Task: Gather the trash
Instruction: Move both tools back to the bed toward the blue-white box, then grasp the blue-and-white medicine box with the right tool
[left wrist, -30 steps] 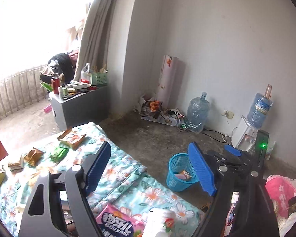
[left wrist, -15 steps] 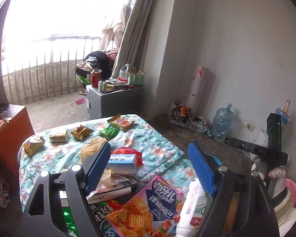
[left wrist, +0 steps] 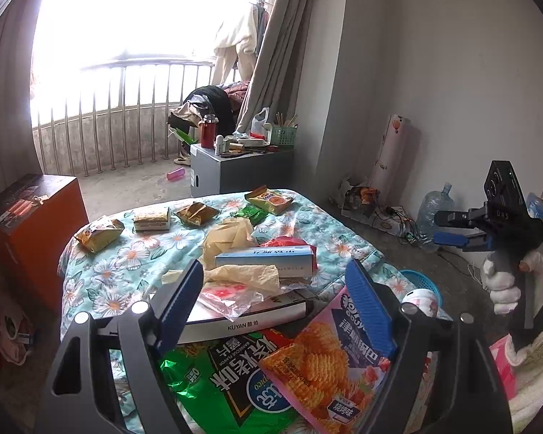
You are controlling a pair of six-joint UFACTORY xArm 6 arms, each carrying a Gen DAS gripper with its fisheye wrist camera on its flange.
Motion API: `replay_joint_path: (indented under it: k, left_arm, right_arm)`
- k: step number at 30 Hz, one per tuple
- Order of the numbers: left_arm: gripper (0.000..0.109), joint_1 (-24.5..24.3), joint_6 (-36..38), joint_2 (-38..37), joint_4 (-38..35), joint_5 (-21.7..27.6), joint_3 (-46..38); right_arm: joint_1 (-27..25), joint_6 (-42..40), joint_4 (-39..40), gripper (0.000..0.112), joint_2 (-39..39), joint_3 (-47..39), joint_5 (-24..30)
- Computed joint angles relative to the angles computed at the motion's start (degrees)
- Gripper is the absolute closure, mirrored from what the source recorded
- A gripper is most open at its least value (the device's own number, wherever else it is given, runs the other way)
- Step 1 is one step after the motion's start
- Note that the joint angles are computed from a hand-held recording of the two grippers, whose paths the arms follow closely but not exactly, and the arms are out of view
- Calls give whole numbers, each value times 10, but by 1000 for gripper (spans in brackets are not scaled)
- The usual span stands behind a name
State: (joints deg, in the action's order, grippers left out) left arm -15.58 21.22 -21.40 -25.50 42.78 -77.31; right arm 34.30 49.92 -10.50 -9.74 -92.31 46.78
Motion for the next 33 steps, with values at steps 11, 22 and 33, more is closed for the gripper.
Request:
replay_joint_path:
  k: [11, 22, 33]
  left_arm:
    - [30, 52, 4, 161, -43, 121, -202]
    - [31, 90, -41, 298, -114, 239, -360]
    - [46, 89, 34, 227, -125, 203, -241]
  right_arm:
    - [-38, -112, 172, 24, 143, -184, 82]
    - [-79, -110, 320, 29, 280, -338, 167]
    - [-101, -38, 406, 39, 451, -555, 264]
